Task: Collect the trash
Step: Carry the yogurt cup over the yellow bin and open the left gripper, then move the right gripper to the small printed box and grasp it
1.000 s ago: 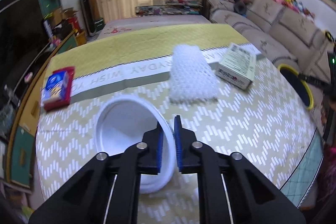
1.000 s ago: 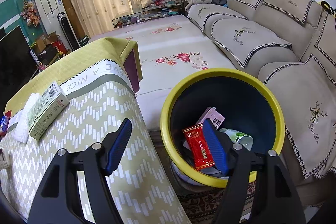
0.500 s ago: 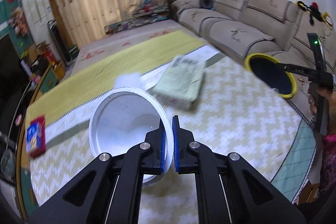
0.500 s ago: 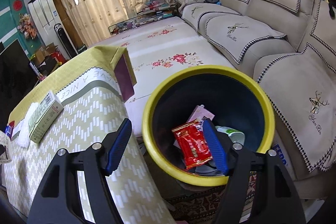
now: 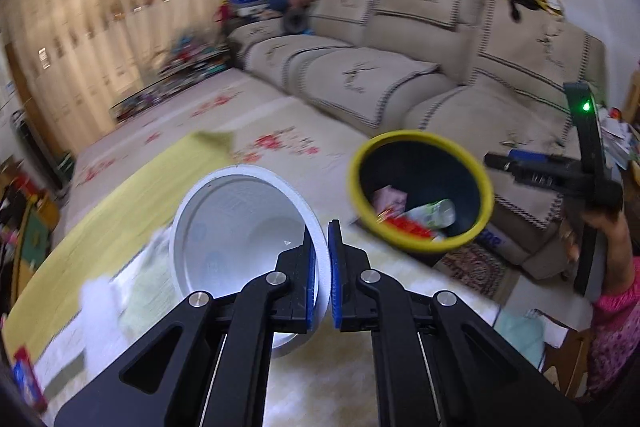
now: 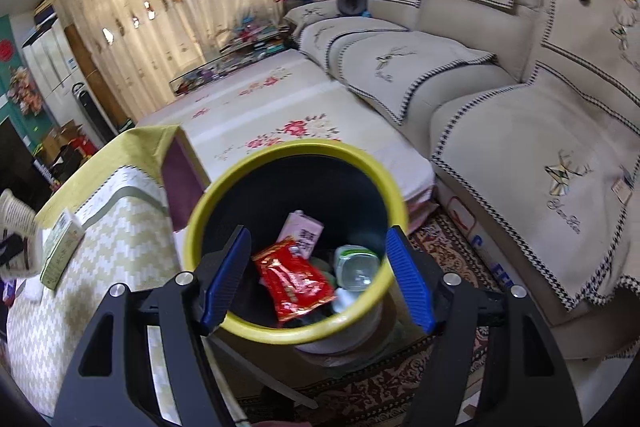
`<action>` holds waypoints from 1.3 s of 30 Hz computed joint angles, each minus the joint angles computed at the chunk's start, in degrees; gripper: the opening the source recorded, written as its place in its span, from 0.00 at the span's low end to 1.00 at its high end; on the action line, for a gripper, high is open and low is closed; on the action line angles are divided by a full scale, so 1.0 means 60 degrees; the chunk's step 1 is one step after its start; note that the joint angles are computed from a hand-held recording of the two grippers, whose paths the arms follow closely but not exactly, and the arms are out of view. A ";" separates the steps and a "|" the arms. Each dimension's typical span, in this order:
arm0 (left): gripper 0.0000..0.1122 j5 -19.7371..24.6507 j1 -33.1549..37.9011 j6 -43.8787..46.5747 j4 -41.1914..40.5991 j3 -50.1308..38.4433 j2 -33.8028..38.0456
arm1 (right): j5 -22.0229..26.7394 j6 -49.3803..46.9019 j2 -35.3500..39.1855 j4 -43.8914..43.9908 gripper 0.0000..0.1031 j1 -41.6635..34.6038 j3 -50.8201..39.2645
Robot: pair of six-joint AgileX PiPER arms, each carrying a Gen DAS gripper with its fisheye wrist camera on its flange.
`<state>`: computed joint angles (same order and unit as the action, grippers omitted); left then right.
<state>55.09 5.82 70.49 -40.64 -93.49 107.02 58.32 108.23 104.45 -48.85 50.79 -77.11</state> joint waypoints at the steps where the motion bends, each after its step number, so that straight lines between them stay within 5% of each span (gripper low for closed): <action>1: 0.06 0.0001 -0.0372 -0.0162 0.0057 -0.0154 0.0091 | -0.0040 0.0131 -0.0114 -0.0021 0.64 -0.0016 0.0208; 11: 0.06 0.0035 -0.3307 -0.1999 0.0938 -0.2258 0.1886 | 0.0168 0.1156 -0.1229 -0.0099 0.64 0.0092 0.1889; 21: 0.08 0.0936 -0.4577 -0.3840 0.1842 -0.5260 0.4226 | 0.0363 0.1346 -0.1539 0.0095 0.65 0.0140 0.2327; 22: 0.12 0.0863 -0.4621 -0.4002 0.1923 -0.5339 0.4312 | 0.0367 0.1332 -0.1528 0.0119 0.65 0.0149 0.2306; 25: 0.49 0.0467 -0.4586 -0.4128 0.1882 -0.4967 0.4183 | 0.0436 0.1279 -0.1479 0.0141 0.65 0.0207 0.2177; 26: 0.55 0.0190 -0.4520 -0.3937 0.1707 -0.4506 0.3924 | 0.0488 0.1253 -0.1454 0.0158 0.65 0.0240 0.2098; 32: 0.70 -0.0033 -0.3483 -0.2664 0.0582 -0.2460 0.2252 | 0.0477 0.1064 -0.1141 0.0198 0.64 0.0352 0.1616; 39: 0.82 0.0515 -0.0365 -0.0237 -0.1417 0.0097 0.0106 | 0.0044 0.0002 -0.0007 0.0422 0.64 0.0307 0.0080</action>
<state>58.18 3.63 69.07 -49.14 -92.91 107.65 58.58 108.24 104.41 -46.32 52.63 -76.63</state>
